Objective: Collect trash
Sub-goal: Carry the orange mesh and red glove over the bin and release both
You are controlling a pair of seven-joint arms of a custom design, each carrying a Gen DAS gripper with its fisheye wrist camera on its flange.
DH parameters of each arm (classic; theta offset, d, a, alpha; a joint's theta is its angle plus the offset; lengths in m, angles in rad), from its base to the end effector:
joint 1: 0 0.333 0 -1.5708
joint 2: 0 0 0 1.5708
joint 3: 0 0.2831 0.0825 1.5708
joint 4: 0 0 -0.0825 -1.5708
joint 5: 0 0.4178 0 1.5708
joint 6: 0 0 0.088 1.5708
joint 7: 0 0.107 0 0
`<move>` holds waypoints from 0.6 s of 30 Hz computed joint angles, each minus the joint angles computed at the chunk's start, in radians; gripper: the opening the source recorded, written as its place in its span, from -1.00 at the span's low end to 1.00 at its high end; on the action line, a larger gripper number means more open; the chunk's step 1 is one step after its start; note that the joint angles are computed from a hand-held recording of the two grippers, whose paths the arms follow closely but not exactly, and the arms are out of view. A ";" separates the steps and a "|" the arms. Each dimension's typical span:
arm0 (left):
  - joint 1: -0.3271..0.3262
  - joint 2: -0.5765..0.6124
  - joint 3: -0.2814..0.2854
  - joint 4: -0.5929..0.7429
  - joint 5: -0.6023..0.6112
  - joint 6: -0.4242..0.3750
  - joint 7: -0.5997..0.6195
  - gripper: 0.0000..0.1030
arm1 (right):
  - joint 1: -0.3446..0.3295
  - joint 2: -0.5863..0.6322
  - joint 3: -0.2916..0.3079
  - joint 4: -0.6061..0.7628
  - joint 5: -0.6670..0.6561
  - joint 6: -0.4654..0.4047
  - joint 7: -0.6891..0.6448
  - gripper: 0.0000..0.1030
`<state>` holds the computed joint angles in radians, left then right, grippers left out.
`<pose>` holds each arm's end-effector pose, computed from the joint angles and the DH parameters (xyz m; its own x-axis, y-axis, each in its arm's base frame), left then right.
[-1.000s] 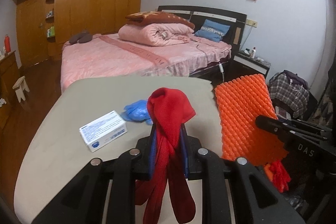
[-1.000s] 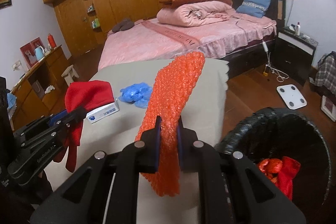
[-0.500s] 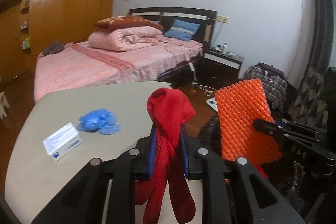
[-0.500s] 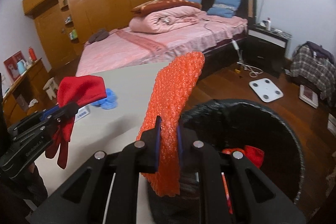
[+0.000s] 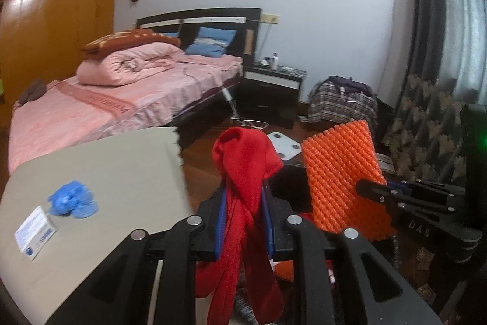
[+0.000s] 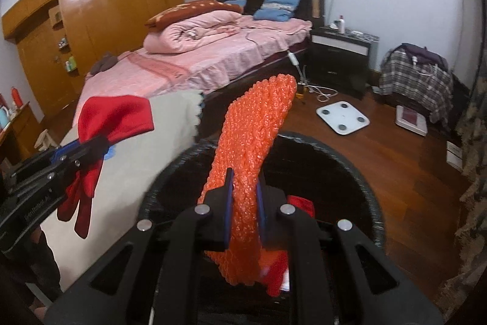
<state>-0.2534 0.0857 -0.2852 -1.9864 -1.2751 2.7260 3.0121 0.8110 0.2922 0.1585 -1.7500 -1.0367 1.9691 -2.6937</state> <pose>0.5643 -0.2923 0.4263 -0.8226 -0.5616 0.0892 -0.3628 0.3976 -0.8428 0.4268 0.5125 0.3789 -0.5038 -0.8554 -0.1203 -0.4989 0.4018 -0.7679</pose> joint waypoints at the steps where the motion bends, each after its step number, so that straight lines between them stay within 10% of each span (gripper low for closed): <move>1: -0.005 0.004 -0.004 0.003 0.005 -0.003 -0.002 -0.60 | 0.001 -0.016 0.001 -0.023 0.006 -0.005 0.010 -0.76; 14: -0.050 0.101 -0.063 0.079 0.102 -0.013 -0.074 -0.57 | -0.042 -0.121 0.045 -0.190 0.056 -0.027 0.097 -0.70; 18: -0.047 0.127 -0.076 0.100 0.143 -0.031 -0.107 -0.10 | -0.055 -0.120 0.053 -0.199 0.080 -0.033 0.094 -0.47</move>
<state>-0.3006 0.2130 -0.3613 -1.8865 -1.1325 2.6954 2.9051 0.7559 0.1721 0.2111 -1.9494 -0.9564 1.9359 -2.5992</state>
